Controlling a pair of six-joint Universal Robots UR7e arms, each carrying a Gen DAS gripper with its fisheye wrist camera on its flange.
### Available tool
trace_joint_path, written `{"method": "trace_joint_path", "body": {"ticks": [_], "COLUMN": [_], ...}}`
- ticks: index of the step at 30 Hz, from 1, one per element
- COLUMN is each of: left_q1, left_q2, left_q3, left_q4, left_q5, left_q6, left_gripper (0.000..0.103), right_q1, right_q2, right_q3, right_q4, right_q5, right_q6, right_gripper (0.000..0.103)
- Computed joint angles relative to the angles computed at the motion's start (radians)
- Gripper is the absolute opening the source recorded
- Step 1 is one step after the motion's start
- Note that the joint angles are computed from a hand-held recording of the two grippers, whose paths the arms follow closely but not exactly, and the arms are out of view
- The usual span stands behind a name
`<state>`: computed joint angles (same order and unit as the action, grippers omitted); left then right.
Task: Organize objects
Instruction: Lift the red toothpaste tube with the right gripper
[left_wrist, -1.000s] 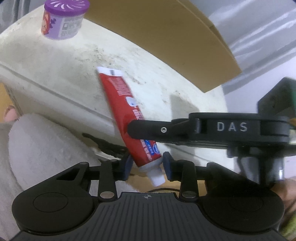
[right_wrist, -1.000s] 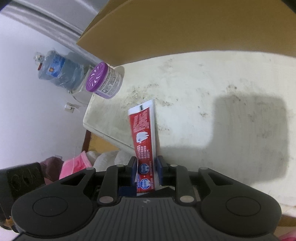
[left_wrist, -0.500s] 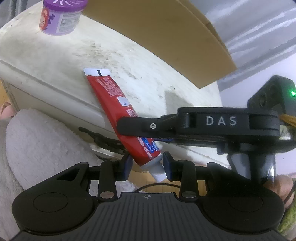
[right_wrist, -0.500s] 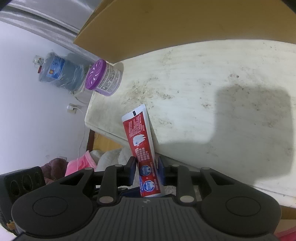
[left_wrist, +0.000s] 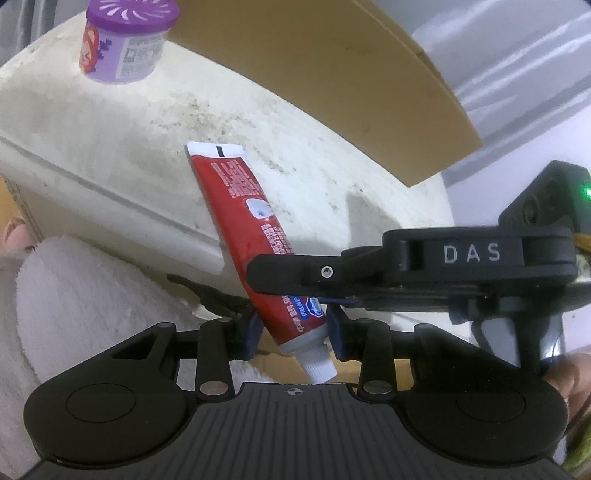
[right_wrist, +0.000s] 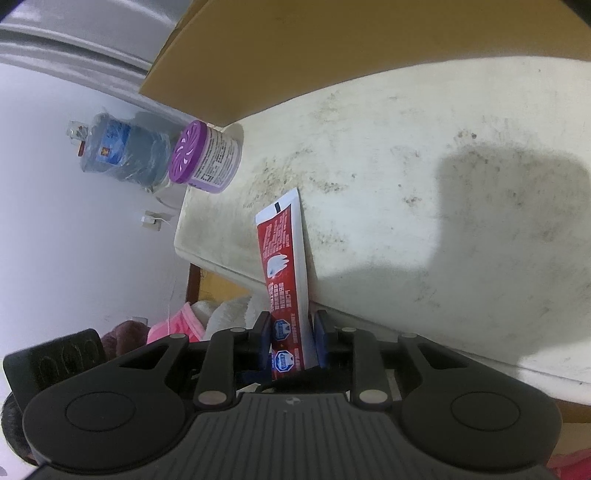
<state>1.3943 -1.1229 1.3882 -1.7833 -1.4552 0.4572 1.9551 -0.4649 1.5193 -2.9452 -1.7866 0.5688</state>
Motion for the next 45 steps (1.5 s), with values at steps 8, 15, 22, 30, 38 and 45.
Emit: {"method": "trace_joint_path", "body": {"ticks": [8,15,22,30,38,45], "left_q1": [-0.008,-0.011,-0.011,0.0,0.005,0.008], "left_q2": [-0.023,-0.03,-0.029,-0.011,0.004,0.008], "left_q3": [0.034,0.037,0.028,-0.001,-0.025,-0.026], "left_q4": [-0.048,-0.031,-0.008,0.018,0.048,0.053], "left_q5": [0.02,0.019,0.003,-0.012,-0.023,-0.037], "left_q6": [0.052,0.071,0.089,0.08,0.063,0.064], "left_gripper": [0.035,0.035,0.035,0.035,0.037,0.036], "right_q1": [-0.01,-0.02,-0.032,-0.033,-0.033,-0.032], "right_q2": [-0.003,0.002,0.005,0.007,0.007,0.001], "right_q3": [0.011,0.003,0.029,0.04,0.036,0.039], "right_q4": [-0.017,-0.003,-0.072,-0.102,-0.09,-0.085], "right_q5": [0.033,0.057,0.087,0.086,0.084,0.081], "right_q6": [0.0,0.038,0.082,0.08,0.059,0.045], "right_gripper": [0.027,0.029,0.028,0.026,0.026,0.026]}}
